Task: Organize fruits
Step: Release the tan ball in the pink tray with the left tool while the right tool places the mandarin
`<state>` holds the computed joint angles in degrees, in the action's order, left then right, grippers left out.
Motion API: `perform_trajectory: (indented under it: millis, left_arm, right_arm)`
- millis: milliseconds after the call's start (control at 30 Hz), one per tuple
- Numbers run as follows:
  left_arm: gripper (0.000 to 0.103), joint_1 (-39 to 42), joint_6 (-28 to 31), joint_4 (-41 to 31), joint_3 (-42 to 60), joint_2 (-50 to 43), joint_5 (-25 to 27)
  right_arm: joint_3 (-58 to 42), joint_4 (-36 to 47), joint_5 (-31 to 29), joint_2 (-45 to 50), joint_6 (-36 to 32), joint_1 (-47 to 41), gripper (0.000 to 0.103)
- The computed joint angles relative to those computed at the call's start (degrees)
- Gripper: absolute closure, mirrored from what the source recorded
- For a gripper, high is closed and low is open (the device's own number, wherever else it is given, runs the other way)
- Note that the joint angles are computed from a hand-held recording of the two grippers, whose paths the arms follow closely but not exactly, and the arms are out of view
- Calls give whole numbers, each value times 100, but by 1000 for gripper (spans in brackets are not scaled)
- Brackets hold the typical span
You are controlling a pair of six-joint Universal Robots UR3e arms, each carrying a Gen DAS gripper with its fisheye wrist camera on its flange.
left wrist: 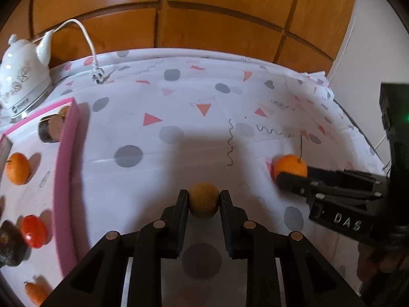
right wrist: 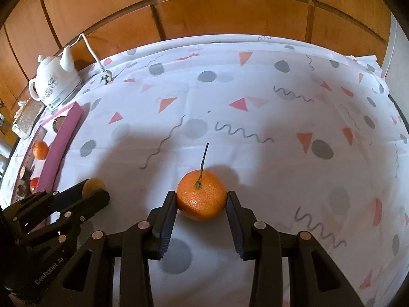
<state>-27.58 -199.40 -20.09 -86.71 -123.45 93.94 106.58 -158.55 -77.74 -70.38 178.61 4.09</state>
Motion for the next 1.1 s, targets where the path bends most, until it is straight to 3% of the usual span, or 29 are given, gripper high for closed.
perform_trajectory:
  millis: [467, 1100]
  left_arm:
    - [79, 123, -111, 388, -1093, 1204, 110]
    - [78, 1240, -254, 454, -3930, 4339, 919]
  right_arm:
    - [179, -180, -482, -71, -47, 342, 64]
    - [114, -356, -857, 67, 25, 559, 64]
